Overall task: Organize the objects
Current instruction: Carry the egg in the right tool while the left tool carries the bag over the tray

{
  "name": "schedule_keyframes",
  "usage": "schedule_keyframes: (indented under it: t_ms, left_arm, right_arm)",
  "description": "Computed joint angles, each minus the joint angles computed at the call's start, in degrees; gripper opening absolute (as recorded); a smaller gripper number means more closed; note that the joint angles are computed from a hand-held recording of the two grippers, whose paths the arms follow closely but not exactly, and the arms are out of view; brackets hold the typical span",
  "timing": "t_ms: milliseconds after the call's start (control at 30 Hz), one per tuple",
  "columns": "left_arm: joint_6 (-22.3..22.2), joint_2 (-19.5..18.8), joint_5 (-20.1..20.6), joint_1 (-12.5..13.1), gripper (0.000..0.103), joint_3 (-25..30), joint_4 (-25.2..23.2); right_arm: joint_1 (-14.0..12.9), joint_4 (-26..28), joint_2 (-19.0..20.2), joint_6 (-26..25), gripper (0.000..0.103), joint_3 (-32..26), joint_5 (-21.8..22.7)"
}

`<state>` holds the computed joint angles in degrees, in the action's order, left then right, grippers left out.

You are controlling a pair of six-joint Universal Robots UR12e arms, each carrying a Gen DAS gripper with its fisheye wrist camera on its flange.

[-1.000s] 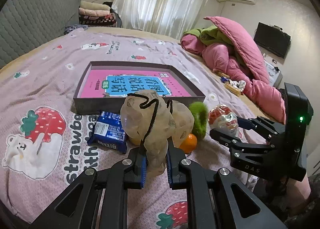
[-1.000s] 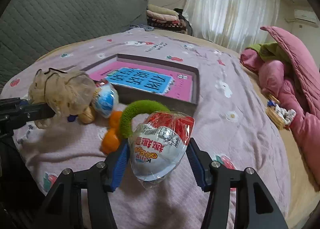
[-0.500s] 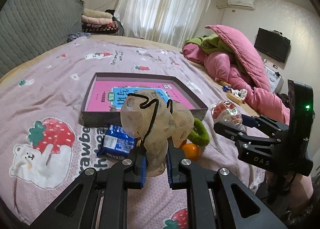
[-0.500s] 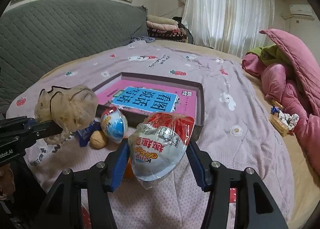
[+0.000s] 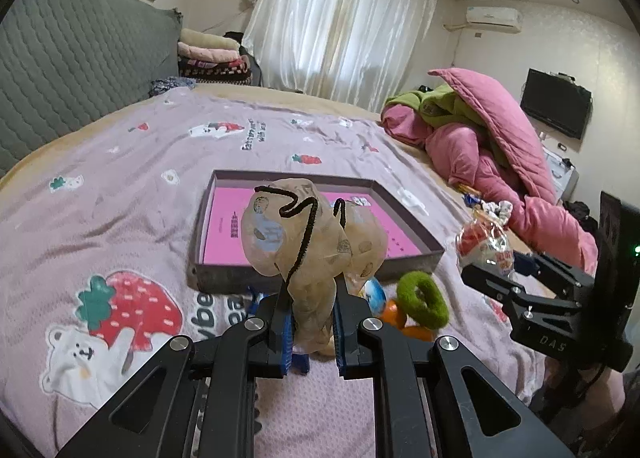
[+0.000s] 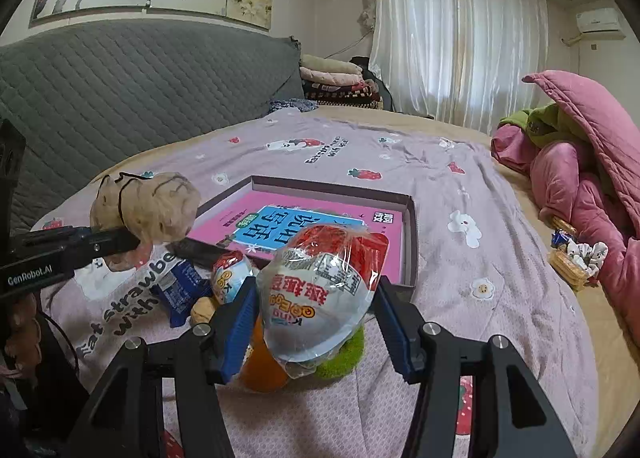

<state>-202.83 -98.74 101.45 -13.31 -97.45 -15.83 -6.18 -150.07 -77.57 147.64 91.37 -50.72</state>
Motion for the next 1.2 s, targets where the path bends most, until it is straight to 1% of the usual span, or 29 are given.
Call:
schedule_keyframes:
  t_ms: [167, 400, 600, 867, 1000, 1200]
  left_arm:
    - [0.30, -0.58, -0.19, 0.38, 0.015, 0.71, 0.97]
    - [0.78, -1.38, -0.80, 0.65, 0.015, 1.43, 1.35]
    - [1.48, -1.97, -0.28, 0.86, 0.015, 2.25, 1.55]
    - [2.96, -3.29, -0.39, 1.17, 0.015, 4.06, 1.47]
    - [3.91, -3.85, -0.19, 1.38, 0.015, 4.85, 1.60]
    - [3.71, -4.54, -0.19, 1.76, 0.015, 5.57, 1.85]
  right_arm:
    - [0.24, -0.93, 0.93, 1.46, 0.057, -1.02, 0.26]
    - [0.62, -1.83, 1.36, 1.47, 0.057, -1.15, 1.05]
    - [1.00, -2.26, 1.97, 1.91, 0.057, -1.93, 1.51]
    - [1.76, -3.32, 3.51, 2.87, 0.057, -3.75, 0.52]
    - [2.01, -2.83, 4.16, 2.97, 0.057, -4.68, 0.52]
    - [2.52, -2.58, 5.05, 2.50, 0.057, -5.96, 0.44]
